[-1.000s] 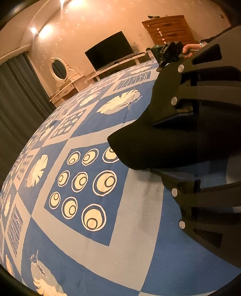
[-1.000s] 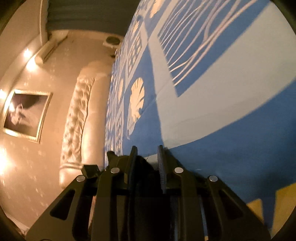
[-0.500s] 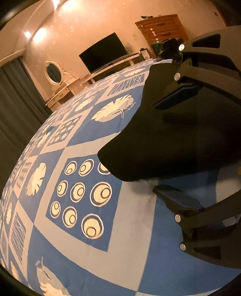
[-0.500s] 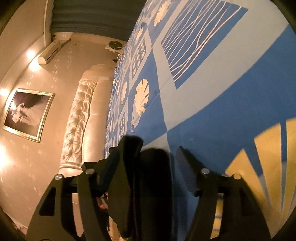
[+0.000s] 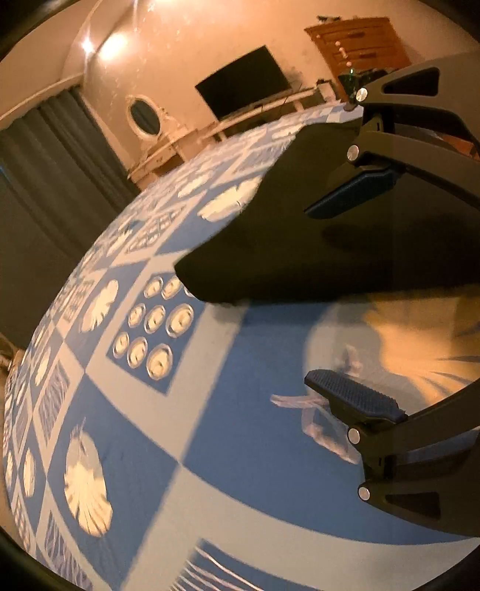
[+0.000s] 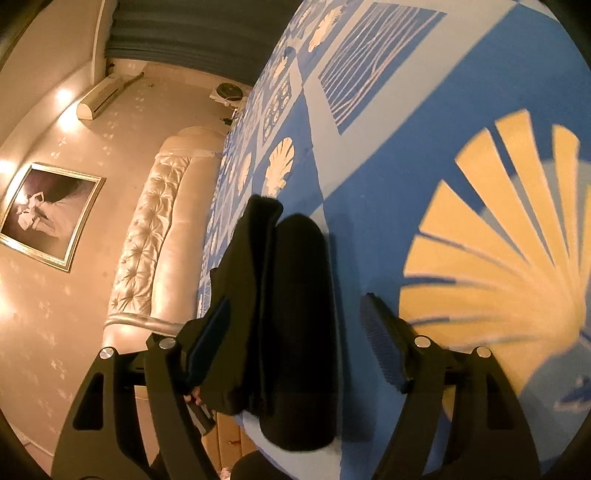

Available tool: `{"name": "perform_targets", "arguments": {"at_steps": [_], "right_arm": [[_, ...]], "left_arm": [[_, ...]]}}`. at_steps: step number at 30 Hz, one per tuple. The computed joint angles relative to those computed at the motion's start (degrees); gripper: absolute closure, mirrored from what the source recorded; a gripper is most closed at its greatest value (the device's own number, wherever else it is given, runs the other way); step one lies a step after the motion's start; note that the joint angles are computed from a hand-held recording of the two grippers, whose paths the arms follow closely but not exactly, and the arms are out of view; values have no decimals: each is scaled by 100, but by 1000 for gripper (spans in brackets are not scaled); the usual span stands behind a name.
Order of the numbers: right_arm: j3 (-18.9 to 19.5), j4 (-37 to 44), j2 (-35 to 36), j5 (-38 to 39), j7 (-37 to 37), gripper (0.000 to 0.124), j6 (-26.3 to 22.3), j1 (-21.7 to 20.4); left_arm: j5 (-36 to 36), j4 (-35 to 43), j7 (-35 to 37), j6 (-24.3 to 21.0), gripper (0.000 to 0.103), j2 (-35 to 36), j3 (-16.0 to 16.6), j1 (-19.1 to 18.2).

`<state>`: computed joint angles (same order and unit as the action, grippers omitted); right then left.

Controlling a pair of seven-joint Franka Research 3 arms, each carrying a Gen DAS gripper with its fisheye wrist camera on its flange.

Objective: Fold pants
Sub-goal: 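Open both grippers and lift them off the folded pants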

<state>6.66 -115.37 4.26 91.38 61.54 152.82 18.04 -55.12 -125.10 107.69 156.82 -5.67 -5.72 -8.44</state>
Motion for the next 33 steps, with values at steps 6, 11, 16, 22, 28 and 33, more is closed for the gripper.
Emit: {"name": "perform_targets", "arguments": {"at_steps": [6,11,16,22,28,33], "right_arm": [[9,-384,-335,150,-57,48,95,96],[15,-732,-665,-117,199,48,286,253],[79,-1007,-918,-1358,1097,47,568,452],[181,-1432,-1292,-3204,2456,36,700,679],[666,-1672,-1491,-5875,4782,36,1012,444],[927,-1472,-1451,-8000,5992,35,557,252]], "left_arm": [[897,-732,-1151,413,21,-634,-73,-124],[2188,-1120,-2535,502,21,-1093,-290,-13],[3236,-1338,-3594,393,21,-1523,-530,72],[4440,-1390,-4654,64,21,-1897,-817,187],[5708,-1445,-5780,-397,21,-2325,-1211,400],[6560,-1480,-6402,-751,21,-2590,-1416,365]]}}
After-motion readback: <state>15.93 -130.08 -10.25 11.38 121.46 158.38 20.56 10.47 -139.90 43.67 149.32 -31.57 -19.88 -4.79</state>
